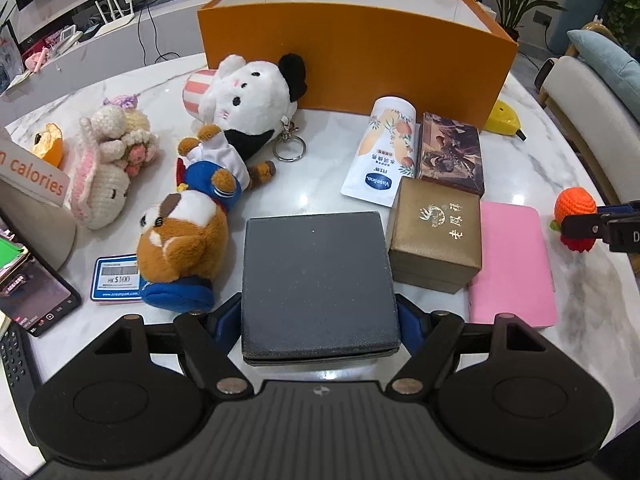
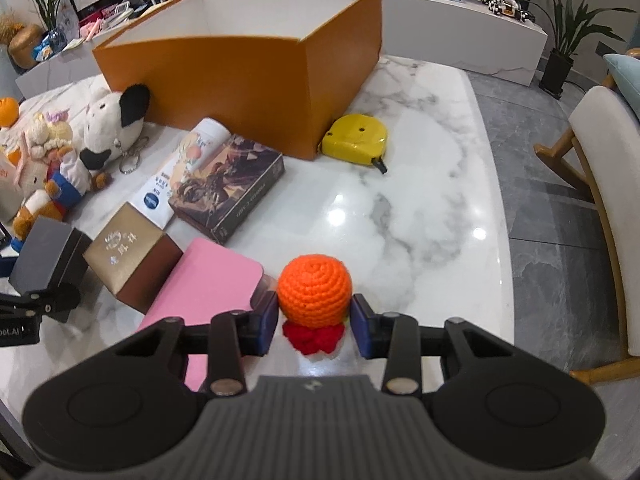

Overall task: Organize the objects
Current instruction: 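Lift both held objects and carry them over the open orange box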

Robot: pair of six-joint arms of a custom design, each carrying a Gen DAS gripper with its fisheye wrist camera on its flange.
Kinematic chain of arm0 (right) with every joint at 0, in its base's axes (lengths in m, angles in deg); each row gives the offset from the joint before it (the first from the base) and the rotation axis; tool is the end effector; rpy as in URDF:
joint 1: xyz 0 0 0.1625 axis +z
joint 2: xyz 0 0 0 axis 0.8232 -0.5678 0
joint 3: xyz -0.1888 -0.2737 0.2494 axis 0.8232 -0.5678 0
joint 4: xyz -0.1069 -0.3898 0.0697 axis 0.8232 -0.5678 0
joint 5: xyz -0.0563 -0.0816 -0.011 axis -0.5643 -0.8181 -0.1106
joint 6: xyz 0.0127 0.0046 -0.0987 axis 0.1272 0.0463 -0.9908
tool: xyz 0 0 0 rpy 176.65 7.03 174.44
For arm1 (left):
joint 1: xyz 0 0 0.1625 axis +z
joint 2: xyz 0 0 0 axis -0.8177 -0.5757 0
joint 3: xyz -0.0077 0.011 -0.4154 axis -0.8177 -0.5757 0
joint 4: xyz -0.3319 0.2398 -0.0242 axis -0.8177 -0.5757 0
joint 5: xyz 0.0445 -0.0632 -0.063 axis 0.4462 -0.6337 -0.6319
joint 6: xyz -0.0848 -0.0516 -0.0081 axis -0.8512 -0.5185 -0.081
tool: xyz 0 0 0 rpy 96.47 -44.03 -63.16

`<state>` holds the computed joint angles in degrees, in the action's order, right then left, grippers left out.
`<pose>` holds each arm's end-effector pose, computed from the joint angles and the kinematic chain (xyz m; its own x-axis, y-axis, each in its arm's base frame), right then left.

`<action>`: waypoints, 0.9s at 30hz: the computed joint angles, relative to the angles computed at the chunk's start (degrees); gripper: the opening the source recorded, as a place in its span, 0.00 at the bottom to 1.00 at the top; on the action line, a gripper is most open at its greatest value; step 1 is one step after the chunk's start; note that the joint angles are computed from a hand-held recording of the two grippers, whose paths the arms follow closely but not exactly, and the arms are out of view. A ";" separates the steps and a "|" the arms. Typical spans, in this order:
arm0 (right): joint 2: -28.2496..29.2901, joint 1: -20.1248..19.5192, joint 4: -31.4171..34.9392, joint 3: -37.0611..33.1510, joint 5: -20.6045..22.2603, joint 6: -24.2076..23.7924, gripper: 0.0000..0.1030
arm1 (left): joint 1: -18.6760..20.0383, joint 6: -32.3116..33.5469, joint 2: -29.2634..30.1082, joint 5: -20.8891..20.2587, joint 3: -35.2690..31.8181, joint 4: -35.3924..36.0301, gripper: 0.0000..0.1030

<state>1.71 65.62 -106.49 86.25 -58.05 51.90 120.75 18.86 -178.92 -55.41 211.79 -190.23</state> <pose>0.3203 -0.4293 -0.0138 -0.7436 0.1707 0.6465 -0.2383 0.8357 -0.4947 0.0079 -0.4675 0.3036 -0.6667 0.3258 -0.6704 0.5476 0.8242 -0.1440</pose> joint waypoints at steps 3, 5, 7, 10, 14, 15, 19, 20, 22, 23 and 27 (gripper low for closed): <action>-0.53 0.43 -0.33 0.44 -0.24 0.64 0.40 | -0.27 -0.34 -0.88 -0.26 0.01 0.59 0.86; -0.82 0.64 -0.36 0.65 -0.33 1.06 0.40 | -0.69 -0.49 -1.81 -0.68 0.12 0.89 0.86; -1.10 0.88 -0.58 0.83 -0.35 1.30 0.40 | -1.22 -0.89 -2.80 -1.25 0.16 1.38 0.86; -1.36 1.29 -1.11 0.94 -0.34 1.35 0.40 | -1.86 -1.21 -3.77 -1.82 0.26 1.62 0.86; -1.23 1.65 -1.14 0.60 -0.42 1.22 0.40 | -2.37 -1.50 -4.25 -2.01 0.35 1.91 0.86; -1.20 1.73 -1.07 0.53 -0.44 1.24 0.40 | -2.50 -1.71 -4.42 -2.08 0.36 2.10 0.86; -1.23 2.17 -1.20 0.22 -0.29 1.07 0.40 | -2.97 -2.69 -5.23 -3.29 -0.07 2.63 0.86; -1.23 2.31 -1.38 0.12 -0.22 1.02 0.40 | -3.09 -2.86 -5.27 -3.51 -0.16 2.54 0.86; -1.19 2.50 -1.55 -0.23 0.19 1.08 0.40 | -3.35 -3.33 -5.18 -3.61 -0.28 2.54 0.86; -1.18 2.57 -1.65 -0.37 0.42 1.06 0.40 | -3.48 -3.53 -5.01 -3.54 -0.35 2.54 0.86; -1.15 3.29 -3.54 -1.46 1.23 -0.28 0.40 | -4.78 -3.57 -4.35 -2.85 -0.77 2.53 0.86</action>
